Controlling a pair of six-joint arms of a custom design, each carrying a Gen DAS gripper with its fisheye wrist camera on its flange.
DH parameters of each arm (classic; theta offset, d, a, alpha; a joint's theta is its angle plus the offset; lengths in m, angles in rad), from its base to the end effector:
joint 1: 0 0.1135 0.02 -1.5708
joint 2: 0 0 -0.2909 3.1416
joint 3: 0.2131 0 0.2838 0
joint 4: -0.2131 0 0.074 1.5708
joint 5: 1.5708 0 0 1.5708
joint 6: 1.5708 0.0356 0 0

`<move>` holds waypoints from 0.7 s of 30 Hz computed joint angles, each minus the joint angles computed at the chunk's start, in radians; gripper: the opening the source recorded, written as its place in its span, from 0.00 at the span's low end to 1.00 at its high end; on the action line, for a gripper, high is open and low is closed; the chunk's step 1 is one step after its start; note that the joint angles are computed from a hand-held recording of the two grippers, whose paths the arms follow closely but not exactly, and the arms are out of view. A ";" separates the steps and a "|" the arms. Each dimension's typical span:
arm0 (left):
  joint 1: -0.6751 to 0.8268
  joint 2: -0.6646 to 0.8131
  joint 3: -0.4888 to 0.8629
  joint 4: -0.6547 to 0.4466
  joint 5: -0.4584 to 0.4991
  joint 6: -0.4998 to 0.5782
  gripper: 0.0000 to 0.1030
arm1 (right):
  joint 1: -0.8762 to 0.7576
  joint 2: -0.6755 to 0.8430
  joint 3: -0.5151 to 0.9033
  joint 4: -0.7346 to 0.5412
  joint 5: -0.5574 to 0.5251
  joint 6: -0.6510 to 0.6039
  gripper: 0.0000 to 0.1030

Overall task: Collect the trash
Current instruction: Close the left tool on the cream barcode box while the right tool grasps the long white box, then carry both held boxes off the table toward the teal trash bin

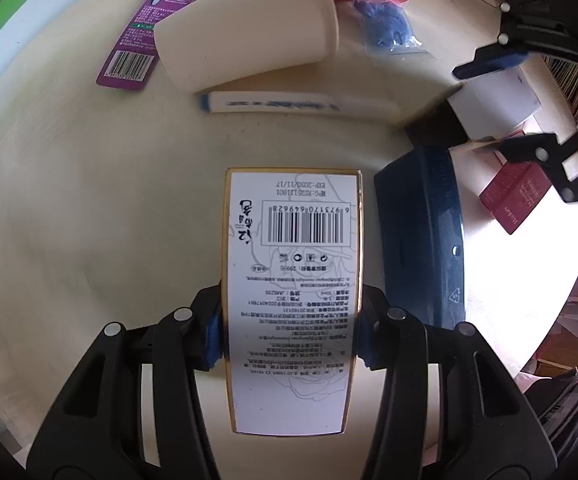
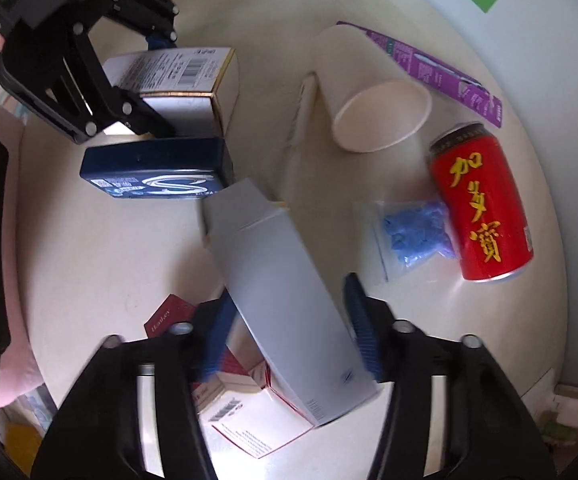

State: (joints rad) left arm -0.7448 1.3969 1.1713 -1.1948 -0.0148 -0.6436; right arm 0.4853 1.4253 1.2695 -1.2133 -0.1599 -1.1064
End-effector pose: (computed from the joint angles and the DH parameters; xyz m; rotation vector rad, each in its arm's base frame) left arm 0.1988 -0.1825 0.2881 0.1508 3.0101 -0.1281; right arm 0.2477 0.1370 0.3106 -2.0871 2.0111 0.1315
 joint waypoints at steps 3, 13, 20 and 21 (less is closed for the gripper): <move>-0.010 -0.016 0.006 0.000 -0.026 0.004 0.45 | -0.021 -0.002 0.026 -0.013 -0.044 0.023 0.34; -0.133 -0.142 -0.016 -0.054 -0.101 -0.135 0.45 | -0.136 -0.040 0.183 -0.086 -0.156 0.136 0.34; -0.252 -0.147 0.072 -0.128 -0.200 -0.178 0.45 | -0.212 -0.106 0.247 -0.146 -0.210 0.200 0.34; -0.260 -0.142 0.094 -0.137 -0.204 -0.167 0.45 | -0.227 -0.124 0.245 -0.162 -0.215 0.199 0.34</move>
